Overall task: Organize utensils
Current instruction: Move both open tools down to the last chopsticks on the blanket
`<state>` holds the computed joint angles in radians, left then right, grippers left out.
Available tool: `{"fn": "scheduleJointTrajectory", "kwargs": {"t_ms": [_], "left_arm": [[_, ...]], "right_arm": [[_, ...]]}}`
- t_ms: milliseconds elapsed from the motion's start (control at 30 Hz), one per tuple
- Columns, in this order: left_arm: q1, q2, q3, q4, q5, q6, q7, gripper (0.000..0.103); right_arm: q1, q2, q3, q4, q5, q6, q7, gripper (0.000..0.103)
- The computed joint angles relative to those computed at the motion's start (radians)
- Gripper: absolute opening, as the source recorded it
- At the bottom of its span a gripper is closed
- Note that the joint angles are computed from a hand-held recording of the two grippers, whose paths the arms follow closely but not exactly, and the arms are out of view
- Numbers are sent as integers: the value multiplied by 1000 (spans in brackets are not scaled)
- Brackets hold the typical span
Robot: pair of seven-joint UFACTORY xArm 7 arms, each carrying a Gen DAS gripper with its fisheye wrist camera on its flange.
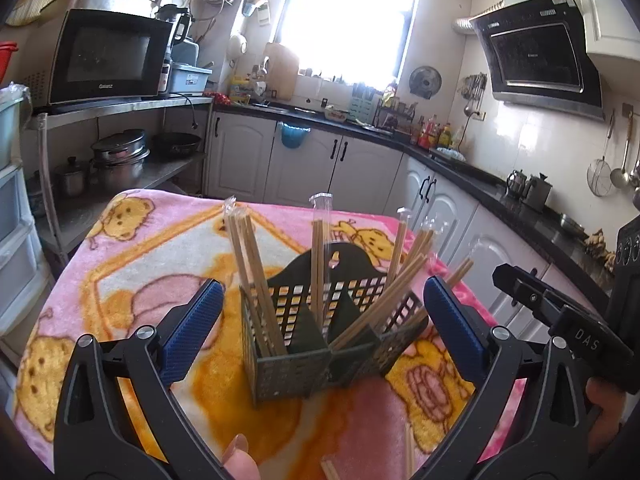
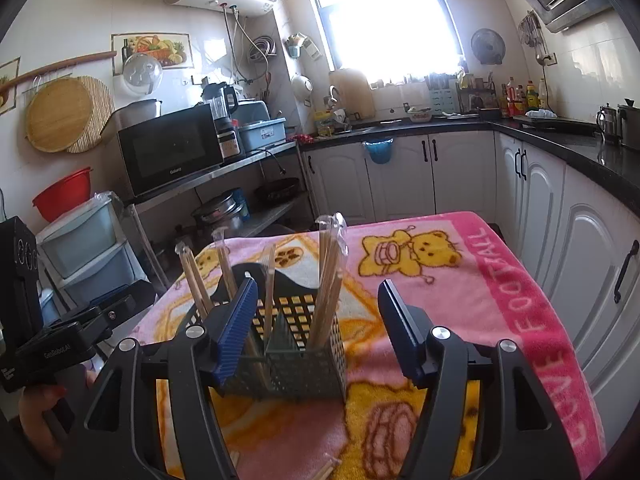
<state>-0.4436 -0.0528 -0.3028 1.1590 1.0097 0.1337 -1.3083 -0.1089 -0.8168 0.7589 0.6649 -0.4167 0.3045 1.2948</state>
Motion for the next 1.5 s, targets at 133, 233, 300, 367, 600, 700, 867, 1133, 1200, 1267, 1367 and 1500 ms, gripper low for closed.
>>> {"fn": "scheduleJointTrajectory", "kwargs": {"t_ms": [133,233,300,367,600,700,867,1133,1200,1267,1367,1500], "left_arm": [[6,-27,-6,-39,-7,-3,1,93],[20,-45,-19,-69,-24,-8,2,93],[31,-56,-29,-86,-33,-11,6,93],[46,-69,-44,-102,-29,-8,0,93],[75,-100,-74,-160,-95,-11,38,93],[88,-119,-91,-186,-126,-8,57,93],[111,-138,-116,-226,-184,-11,91,93],[120,-144,-139,-277,-274,-9,147,93],[121,-143,-141,-288,-289,-11,159,93],[117,-139,-142,-296,-308,-6,176,93],[85,-127,-122,-303,-370,16,230,93],[40,-108,-87,-328,-466,4,311,93]], "right_arm": [[32,-2,-2,-9,6,19,-3,61],[60,-5,-5,-24,9,29,-4,61],[81,4,-9,-29,10,35,-11,61],[92,6,-6,-31,8,46,-10,61],[138,35,-7,-45,5,44,-1,62],[160,48,-7,-54,4,46,4,63],[205,85,-16,-68,7,53,11,63],[273,130,-30,-88,-3,77,33,63],[288,144,-34,-90,-7,78,40,63],[303,160,-34,-96,-14,80,46,63],[329,192,-48,-101,-20,76,49,63],[364,241,-71,-112,-24,61,53,62]]}}
